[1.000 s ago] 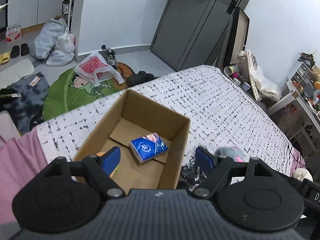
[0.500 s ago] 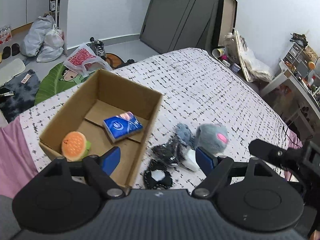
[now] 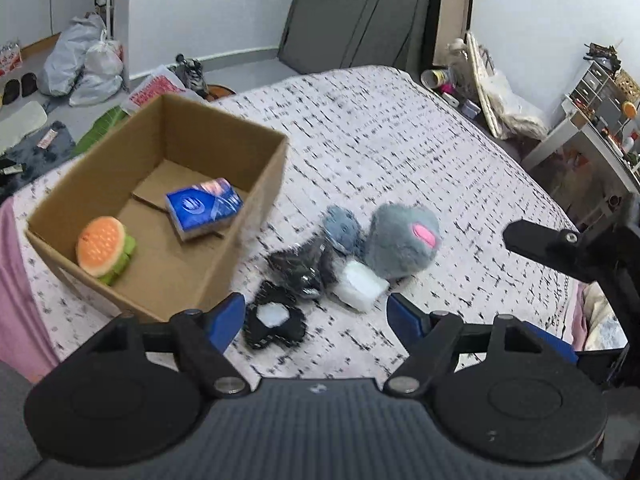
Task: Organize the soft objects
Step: 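Move both tools back toward the remaining soft items beside the box, then grasp the black beaded hair tie with the left tool while the right tool grasps the white fluffy item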
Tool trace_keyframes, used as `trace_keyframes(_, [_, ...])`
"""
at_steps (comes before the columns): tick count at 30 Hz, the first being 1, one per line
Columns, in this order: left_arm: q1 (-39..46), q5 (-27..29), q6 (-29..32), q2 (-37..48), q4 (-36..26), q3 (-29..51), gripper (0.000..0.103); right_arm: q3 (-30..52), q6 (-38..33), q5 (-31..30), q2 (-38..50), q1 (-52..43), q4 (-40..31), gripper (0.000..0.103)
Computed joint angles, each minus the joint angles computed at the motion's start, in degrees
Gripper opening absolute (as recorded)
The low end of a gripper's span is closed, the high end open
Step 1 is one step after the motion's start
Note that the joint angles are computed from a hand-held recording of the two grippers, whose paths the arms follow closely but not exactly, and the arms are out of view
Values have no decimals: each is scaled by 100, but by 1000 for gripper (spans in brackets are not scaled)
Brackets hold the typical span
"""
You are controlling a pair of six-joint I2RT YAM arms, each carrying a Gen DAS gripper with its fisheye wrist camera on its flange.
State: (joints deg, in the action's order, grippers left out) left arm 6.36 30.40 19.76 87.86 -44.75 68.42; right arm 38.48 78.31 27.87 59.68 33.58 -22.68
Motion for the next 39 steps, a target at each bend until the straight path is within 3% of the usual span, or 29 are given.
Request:
trace_keyframes(13, [-554,-557,-444,39,895,-727,70,-393,-118,-680,60,-455,491,73])
trace_keyframes(28, [-664,-1099,-1077,479,1911,-1143,68,-461,-438,-1234,744,-866,1163,71])
trace_keyframes(39, [-312,-778,-1694,913,1946,-999,42,-300,-808,-1590,1719,-975,1979,68])
